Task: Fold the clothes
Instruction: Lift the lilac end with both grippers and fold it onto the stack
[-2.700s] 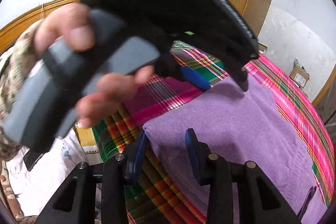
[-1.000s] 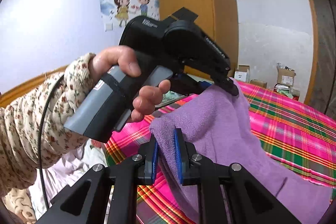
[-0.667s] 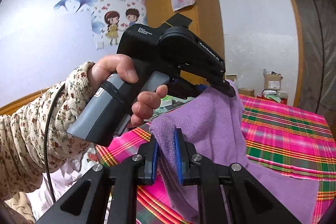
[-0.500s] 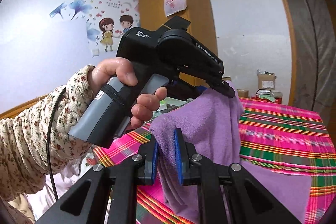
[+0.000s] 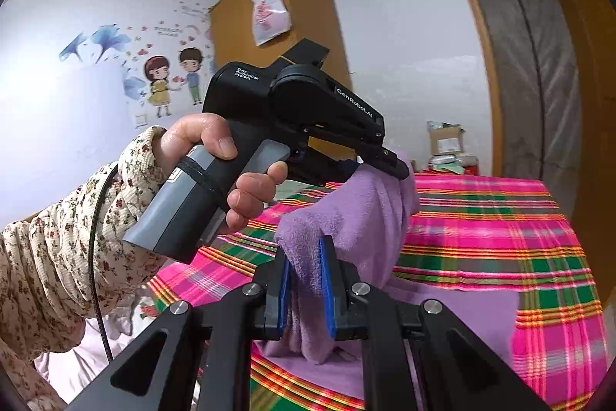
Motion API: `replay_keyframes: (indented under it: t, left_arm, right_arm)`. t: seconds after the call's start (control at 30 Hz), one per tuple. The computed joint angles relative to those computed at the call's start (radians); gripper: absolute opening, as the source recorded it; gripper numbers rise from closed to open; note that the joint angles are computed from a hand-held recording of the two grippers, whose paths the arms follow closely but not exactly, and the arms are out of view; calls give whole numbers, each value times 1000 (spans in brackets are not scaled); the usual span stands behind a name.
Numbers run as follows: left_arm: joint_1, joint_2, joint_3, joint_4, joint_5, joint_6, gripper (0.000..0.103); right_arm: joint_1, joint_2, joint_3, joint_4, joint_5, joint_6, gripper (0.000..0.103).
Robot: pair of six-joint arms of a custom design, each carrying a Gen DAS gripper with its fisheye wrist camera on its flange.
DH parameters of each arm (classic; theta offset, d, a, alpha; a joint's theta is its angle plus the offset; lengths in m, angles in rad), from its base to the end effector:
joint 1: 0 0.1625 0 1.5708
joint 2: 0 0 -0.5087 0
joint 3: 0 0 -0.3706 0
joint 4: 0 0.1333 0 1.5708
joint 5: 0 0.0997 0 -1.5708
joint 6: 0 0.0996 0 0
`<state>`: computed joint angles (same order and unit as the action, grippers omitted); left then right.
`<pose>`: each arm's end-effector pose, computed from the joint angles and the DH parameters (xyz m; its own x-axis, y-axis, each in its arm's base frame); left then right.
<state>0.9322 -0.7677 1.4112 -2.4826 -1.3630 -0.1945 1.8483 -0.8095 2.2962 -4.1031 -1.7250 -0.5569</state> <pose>-0.3441 -0.7216 0.2259 -0.9139 0.3795 -0.1439 0.4058 0.8638 -0.2985 0.2552 -0.4651 0.1984 -0.7650 -0.3762 0.5227 -0.6381 0.3338 -0.6938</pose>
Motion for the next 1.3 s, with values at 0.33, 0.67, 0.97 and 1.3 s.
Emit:
replay_keyframes:
  t: [0.33,0.67,0.97,1.3]
  left_arm:
    - [-17,88,-81,78,-27,18,22]
    - [-5,177,-154,139,-84,19,22]
    - [0,247,-219,203,-81,15,22]
    - [14,271,-232,193,-138,28,28]
  right_arm:
    - [-57,-43,60,-62,-28,66,15]
    - [-104,-61,96,-124,-88,98,15]
    - [-168,-85,113,-99,-112,162,15]
    - [-212,-72,135,-101,-129,219,15]
